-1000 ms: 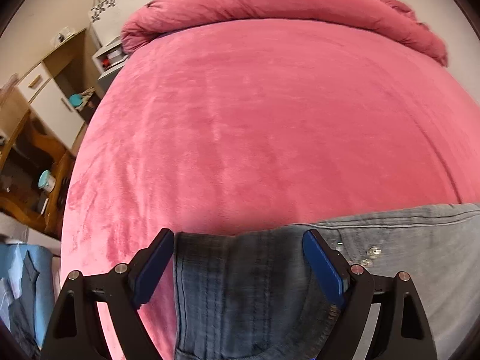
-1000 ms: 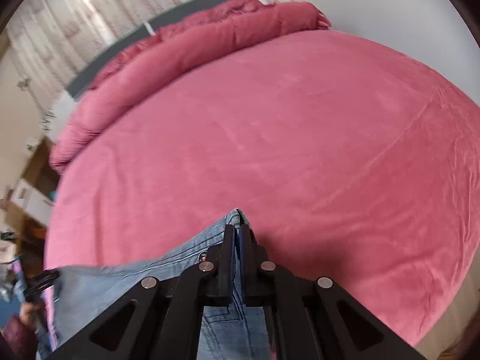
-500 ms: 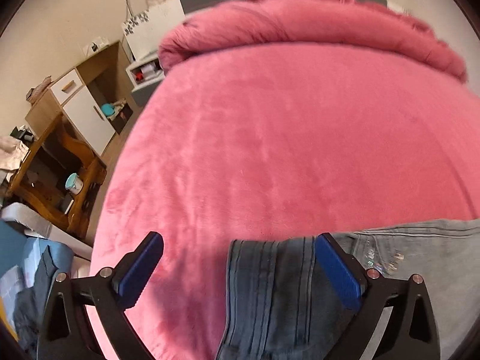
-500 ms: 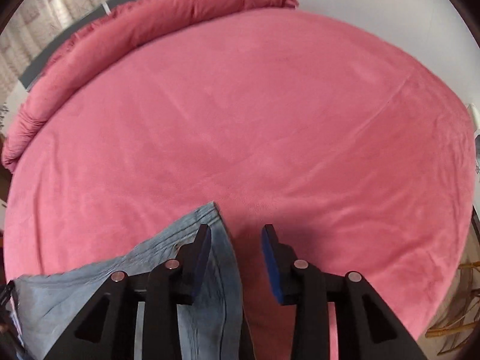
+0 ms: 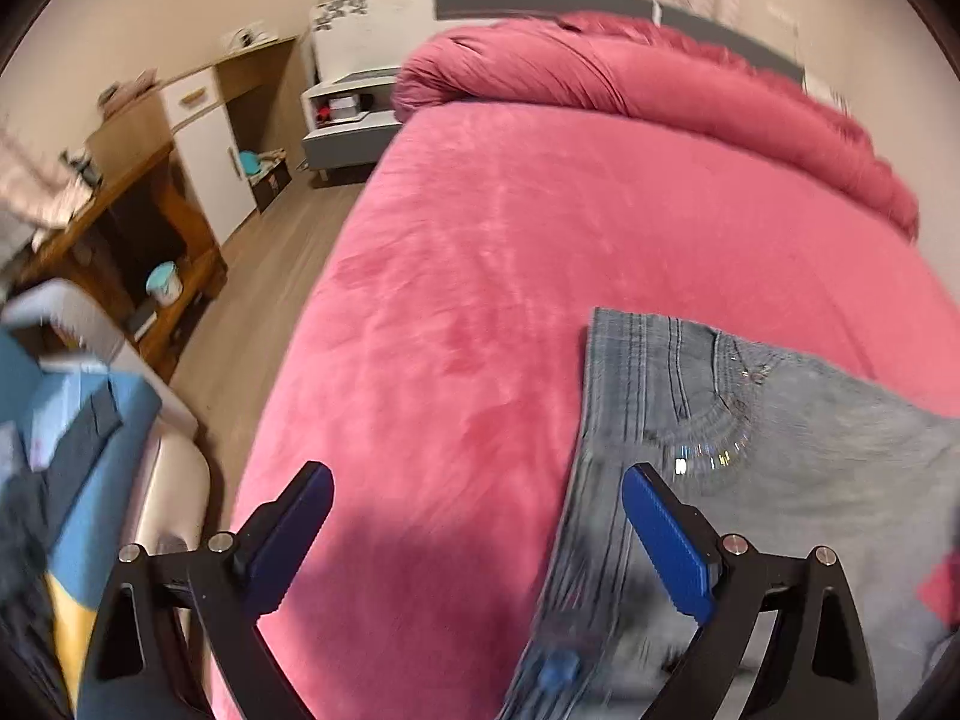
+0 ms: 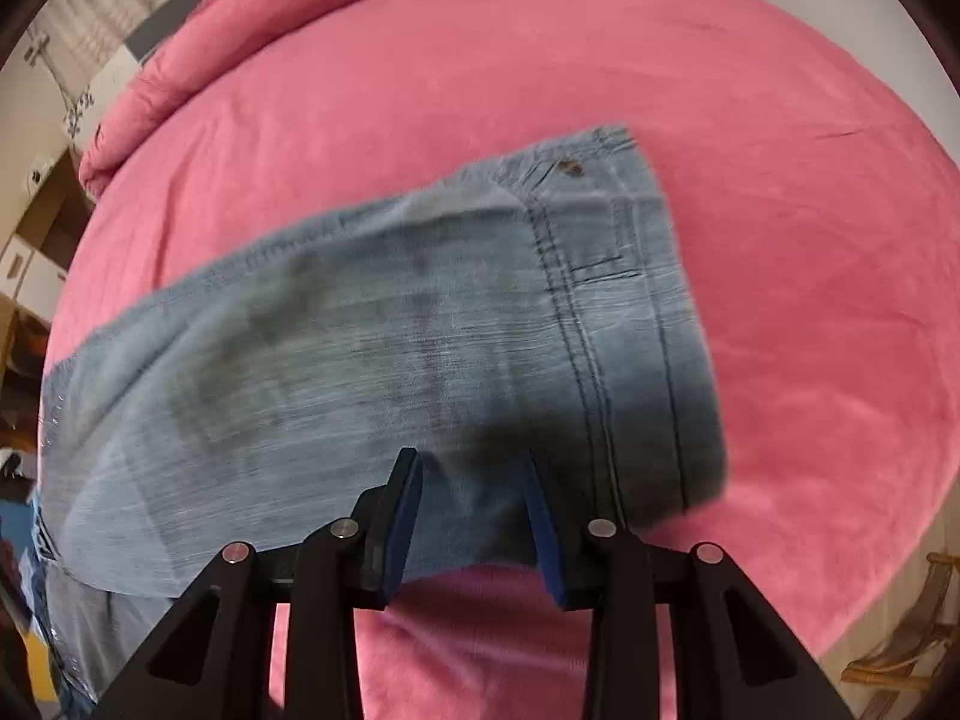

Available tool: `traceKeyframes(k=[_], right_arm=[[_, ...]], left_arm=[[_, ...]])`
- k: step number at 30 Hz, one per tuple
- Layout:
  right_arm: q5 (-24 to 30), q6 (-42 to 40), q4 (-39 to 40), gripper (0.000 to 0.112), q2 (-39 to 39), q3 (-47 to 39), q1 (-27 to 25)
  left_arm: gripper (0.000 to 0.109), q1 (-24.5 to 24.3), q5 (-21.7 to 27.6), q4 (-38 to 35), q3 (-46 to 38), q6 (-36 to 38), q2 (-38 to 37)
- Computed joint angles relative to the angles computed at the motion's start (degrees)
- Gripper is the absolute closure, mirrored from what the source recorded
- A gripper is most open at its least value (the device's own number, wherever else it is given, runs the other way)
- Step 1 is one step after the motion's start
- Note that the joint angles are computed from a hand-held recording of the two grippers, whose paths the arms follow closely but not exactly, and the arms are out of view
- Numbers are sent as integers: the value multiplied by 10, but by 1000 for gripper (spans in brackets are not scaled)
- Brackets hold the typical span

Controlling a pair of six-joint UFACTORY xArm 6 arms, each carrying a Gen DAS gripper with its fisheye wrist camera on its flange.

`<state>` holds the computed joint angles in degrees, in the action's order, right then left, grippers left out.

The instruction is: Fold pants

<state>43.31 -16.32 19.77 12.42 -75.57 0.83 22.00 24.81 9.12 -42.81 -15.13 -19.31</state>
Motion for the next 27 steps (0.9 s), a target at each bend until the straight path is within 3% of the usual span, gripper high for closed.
traceKeyframes(k=[3,5,10,13,16,19,21,23,24,26,27], right_arm=[[18,-30,22,77,-81,63,-7],[62,-71,56,76,-140,109,-37],[192,-140,71,73,-297,246,-137],[263,-162,77,69,-341,290,-188],[262,-182,70,62,-368,349,-212],[212,-203,134,58,-343,375,-220],[166,-200,164,56,-308,370,-197],[159,-221,211,56,-286,362,-197],[163,-218,209,57,-281,355,-191],[204,-232,175,93,-279,333,-171],[221,-238,166,93,-293,332,-163]], left_arm=[[11,33,16,-84,70,79,-88],[11,50,38,-142,110,134,-141],[11,109,126,-192,211,193,-292],[11,158,186,-230,261,218,-388],[11,197,244,-248,292,222,-464],[11,226,286,-264,311,224,-511],[11,229,308,-269,322,227,-545],[10,223,327,-269,323,229,-559],[10,217,337,-272,325,233,-567],[10,203,344,-265,327,231,-577],[10,194,348,-262,329,230,-581]])
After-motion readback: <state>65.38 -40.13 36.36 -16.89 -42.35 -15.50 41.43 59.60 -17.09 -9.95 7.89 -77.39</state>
